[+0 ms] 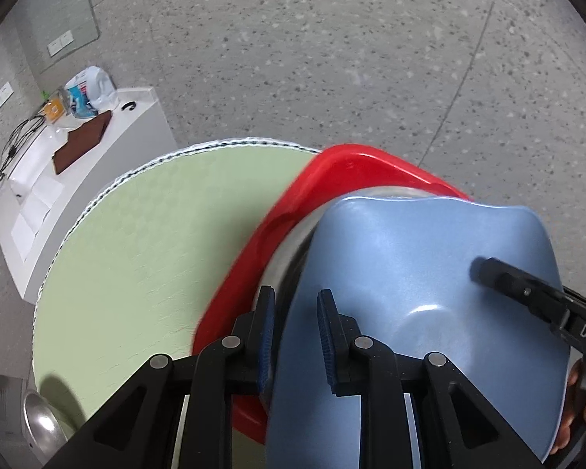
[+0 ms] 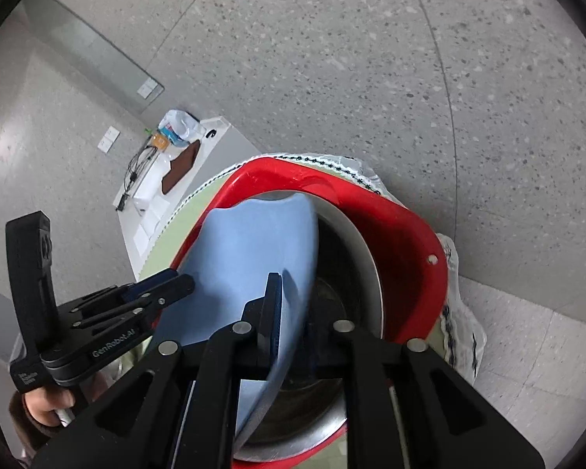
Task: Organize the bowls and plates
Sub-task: 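Lift the blue plate with both grippers and lay it on the bowl in the basin, then release the plate and grasp the rim of another steel bowl with both grippers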
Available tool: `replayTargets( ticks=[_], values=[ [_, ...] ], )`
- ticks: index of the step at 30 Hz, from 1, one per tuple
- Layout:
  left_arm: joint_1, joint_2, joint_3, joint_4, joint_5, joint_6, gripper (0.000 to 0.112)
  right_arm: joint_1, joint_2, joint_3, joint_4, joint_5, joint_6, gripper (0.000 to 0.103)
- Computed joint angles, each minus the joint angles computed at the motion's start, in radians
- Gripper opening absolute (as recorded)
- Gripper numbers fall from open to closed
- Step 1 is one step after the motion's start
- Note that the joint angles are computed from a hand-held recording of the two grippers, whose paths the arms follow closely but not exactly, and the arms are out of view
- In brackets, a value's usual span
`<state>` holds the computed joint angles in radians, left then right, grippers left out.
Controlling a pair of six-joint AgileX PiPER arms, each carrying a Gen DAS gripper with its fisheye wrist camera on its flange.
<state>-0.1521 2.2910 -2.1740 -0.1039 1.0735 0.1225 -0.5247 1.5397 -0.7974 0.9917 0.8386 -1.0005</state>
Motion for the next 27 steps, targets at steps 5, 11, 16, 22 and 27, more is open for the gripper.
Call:
replayTargets(
  ticks=[5, 11, 16, 22, 27],
  values=[
    [0.026, -0.073, 0.118, -0.015, -0.040, 0.016, 0.026, 0.014, -0.016, 0.009, 0.002, -0.055, -0.016, 0.041],
    [0.079, -0.150, 0.224, -0.056, -0.074, 0.068, 0.043, 0.020, -0.053, 0.023, -0.001, -0.093, -0.013, 0.046],
    [0.163, -0.246, 0.337, -0.141, -0.107, 0.188, 0.053, 0.032, -0.149, 0.053, -0.045, -0.190, 0.026, 0.067],
    [0.348, -0.376, 0.471, -0.282, -0.102, 0.418, 0.063, 0.174, -0.347, 0.080, -0.445, -0.287, 0.495, 0.067],
    [0.551, -0.471, 0.589, -0.391, -0.063, 0.653, 0.064, 0.534, -0.556, 0.104, -0.788, -0.216, 0.995, 0.067]
  ],
)
